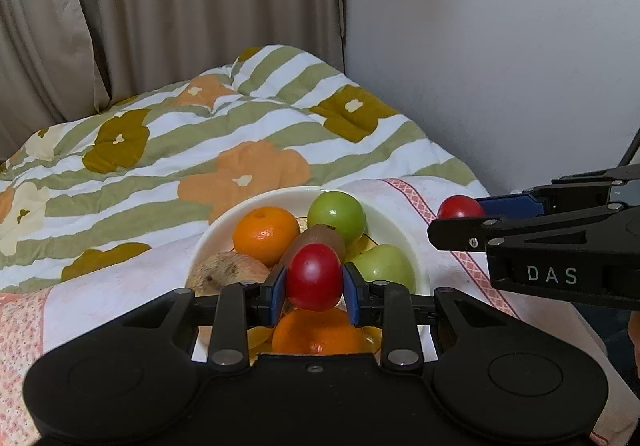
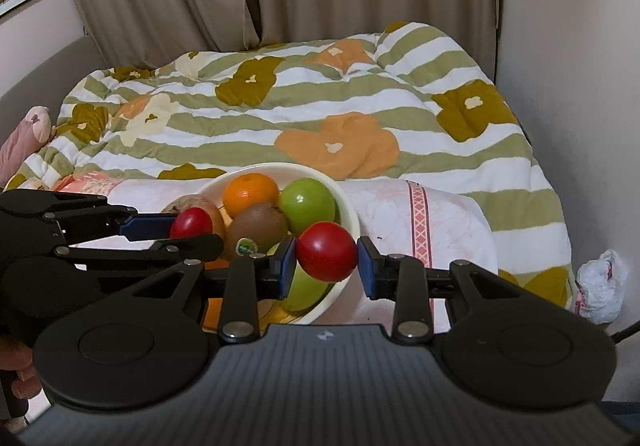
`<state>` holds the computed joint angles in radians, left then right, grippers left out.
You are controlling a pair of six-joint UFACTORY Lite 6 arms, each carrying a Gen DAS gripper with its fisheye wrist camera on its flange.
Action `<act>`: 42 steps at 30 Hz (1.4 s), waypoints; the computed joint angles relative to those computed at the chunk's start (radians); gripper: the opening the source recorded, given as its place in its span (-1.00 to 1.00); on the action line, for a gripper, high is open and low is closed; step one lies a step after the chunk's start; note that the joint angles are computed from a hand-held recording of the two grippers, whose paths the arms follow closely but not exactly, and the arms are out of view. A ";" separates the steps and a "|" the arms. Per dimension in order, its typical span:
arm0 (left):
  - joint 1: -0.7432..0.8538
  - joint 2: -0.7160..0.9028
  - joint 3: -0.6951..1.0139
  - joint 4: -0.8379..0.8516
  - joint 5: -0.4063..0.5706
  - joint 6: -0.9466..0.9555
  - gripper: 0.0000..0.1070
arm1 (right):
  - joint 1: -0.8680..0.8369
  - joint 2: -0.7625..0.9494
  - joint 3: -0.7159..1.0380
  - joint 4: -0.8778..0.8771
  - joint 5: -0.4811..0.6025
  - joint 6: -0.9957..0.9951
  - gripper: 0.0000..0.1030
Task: Organize fruits
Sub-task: 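Carry the tomato into the bowl with the left tool while the right tool carries its tomato there, then open both tools over the bowl and withdraw toward the mandarins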
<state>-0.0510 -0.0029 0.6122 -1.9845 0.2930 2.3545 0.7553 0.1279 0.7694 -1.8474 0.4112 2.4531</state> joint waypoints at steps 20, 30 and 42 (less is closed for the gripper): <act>-0.082 0.006 -0.025 -0.499 -0.047 0.453 0.72 | -0.142 0.125 0.071 -0.415 -0.106 0.319 -0.08; 0.018 -0.084 -0.063 -0.247 -0.050 0.169 0.79 | -0.171 0.256 0.208 -0.513 -0.145 0.365 -0.08; 0.104 -0.093 -0.051 -0.030 -0.050 -0.046 0.79 | -0.188 0.330 0.257 -0.639 -0.147 0.488 0.15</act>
